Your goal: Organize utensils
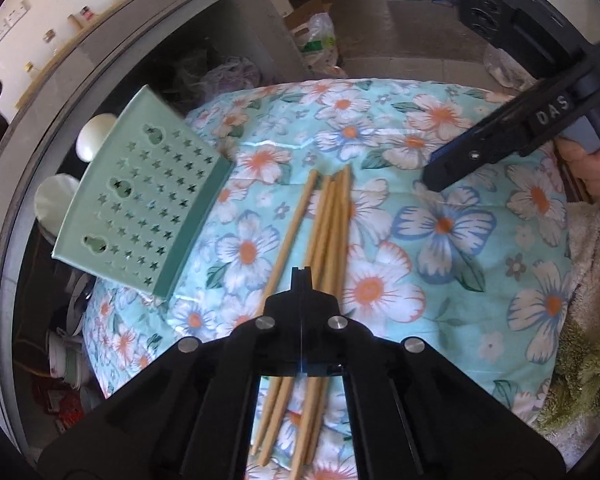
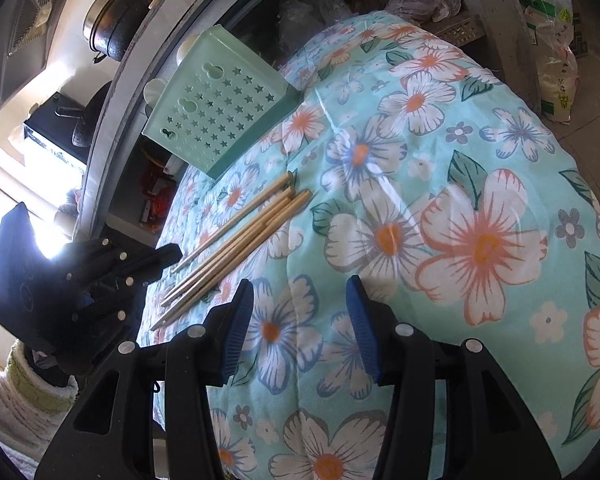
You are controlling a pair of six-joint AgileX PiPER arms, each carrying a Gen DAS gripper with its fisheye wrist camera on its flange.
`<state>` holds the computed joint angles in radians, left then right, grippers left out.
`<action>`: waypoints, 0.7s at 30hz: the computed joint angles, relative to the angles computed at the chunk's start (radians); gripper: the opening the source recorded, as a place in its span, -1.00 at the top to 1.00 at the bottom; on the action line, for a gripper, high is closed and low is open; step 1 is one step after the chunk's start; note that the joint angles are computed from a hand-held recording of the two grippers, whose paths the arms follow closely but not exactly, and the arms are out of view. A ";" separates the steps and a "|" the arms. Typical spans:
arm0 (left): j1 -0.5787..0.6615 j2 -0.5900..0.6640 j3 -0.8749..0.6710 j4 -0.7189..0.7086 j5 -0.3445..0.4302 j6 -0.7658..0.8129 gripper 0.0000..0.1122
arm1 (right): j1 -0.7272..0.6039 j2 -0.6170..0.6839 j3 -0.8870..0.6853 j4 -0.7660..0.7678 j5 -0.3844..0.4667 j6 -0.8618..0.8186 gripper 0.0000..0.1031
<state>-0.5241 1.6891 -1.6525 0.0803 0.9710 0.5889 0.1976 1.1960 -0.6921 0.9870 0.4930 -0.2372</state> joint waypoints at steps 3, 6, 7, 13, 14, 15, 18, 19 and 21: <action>0.022 0.020 -0.026 0.017 -0.009 -0.056 1.00 | -0.008 0.000 0.002 0.007 0.004 -0.007 0.07; 0.050 0.048 -0.072 -0.028 0.008 -0.084 1.00 | -0.018 -0.001 -0.001 0.003 0.013 -0.004 0.07; 0.060 0.057 -0.088 -0.057 0.017 -0.081 1.00 | -0.020 -0.001 -0.002 0.001 0.013 0.001 0.07; 0.062 0.120 -0.143 -0.100 0.018 -0.090 0.87 | -0.066 0.003 -0.036 -0.022 0.041 0.010 0.07; 0.064 0.139 -0.159 -0.108 0.021 -0.084 0.77 | -0.074 0.006 -0.043 -0.019 0.048 0.007 0.07; 0.065 0.156 -0.176 -0.113 0.024 -0.080 0.72 | -0.077 0.009 -0.049 -0.026 0.050 0.013 0.07; 0.080 0.238 -0.296 -0.174 0.095 -0.027 0.62 | -0.076 0.023 -0.063 -0.033 0.056 0.021 0.07; 0.079 0.271 -0.346 -0.177 0.122 -0.011 0.61 | -0.077 0.028 -0.065 -0.032 0.058 0.021 0.07; 0.085 0.345 -0.465 -0.203 0.203 0.017 0.61 | -0.072 0.038 -0.065 -0.034 0.057 0.025 0.07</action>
<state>-0.4392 2.0345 -2.1171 -0.1231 1.1744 0.6060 0.1259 1.2337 -0.7574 0.9526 0.5496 -0.2120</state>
